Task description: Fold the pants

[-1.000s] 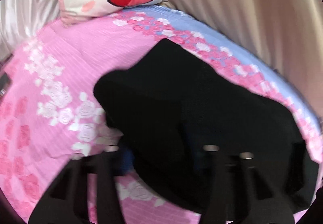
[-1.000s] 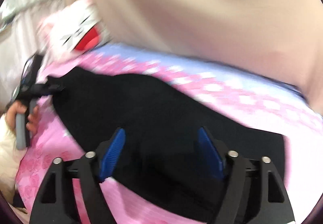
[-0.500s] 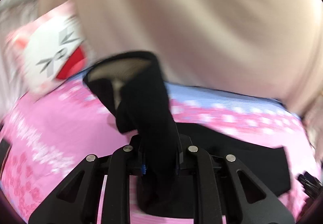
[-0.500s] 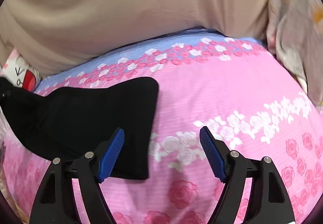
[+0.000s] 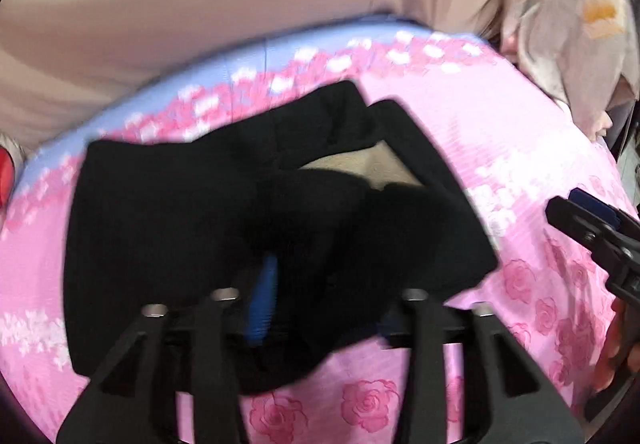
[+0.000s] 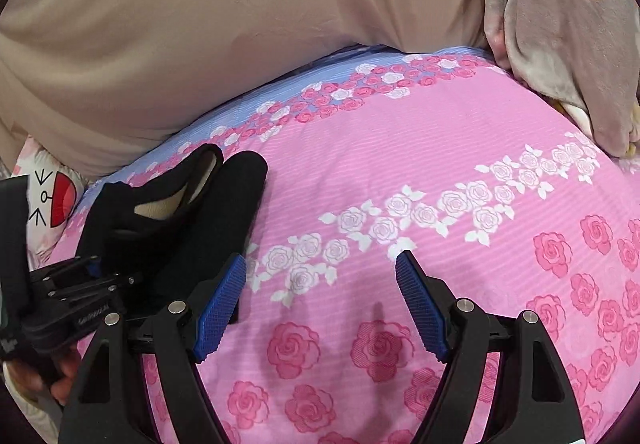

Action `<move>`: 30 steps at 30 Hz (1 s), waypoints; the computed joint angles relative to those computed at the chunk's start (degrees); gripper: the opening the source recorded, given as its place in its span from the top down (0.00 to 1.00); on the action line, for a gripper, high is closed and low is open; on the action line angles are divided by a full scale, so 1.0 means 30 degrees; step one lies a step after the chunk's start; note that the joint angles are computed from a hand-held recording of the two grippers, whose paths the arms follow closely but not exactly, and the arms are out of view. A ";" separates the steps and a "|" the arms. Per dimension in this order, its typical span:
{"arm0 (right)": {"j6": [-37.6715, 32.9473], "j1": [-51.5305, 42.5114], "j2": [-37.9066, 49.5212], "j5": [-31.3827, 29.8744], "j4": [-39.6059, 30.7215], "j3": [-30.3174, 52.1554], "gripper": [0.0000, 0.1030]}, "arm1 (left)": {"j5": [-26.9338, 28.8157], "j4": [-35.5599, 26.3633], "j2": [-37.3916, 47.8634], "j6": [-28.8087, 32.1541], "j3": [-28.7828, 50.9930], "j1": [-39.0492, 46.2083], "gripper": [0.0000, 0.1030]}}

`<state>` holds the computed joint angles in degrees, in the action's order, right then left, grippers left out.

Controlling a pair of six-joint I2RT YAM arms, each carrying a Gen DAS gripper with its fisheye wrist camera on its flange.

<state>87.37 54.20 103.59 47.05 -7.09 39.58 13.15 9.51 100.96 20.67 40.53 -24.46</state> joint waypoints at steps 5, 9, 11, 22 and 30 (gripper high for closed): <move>-0.2956 -0.0285 -0.1112 -0.0510 0.3997 -0.1075 0.27 | 0.3284 -0.0872 -0.5244 0.0801 -0.2405 0.2691 0.05; -0.7214 -0.1658 0.0117 -0.3236 0.7058 0.0619 0.22 | 0.1797 -0.0169 -0.6541 0.0570 -0.2821 0.4443 0.05; -0.8857 -0.2520 0.1643 -0.5134 0.7454 0.2392 0.22 | 0.0403 0.0986 -0.5638 0.0416 -0.2596 0.5439 0.05; -1.0561 -0.3010 0.3273 -0.6076 0.6226 0.6491 0.85 | 0.1061 0.0128 -0.0892 0.0242 0.1450 1.0093 0.05; -0.7582 -0.3886 0.3905 -0.6088 0.4773 0.4776 0.67 | 0.2498 -0.2068 0.1666 0.0675 0.3428 1.0543 0.05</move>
<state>64.63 42.54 115.31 28.78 7.23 53.91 20.64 3.30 105.96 22.69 50.81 7.17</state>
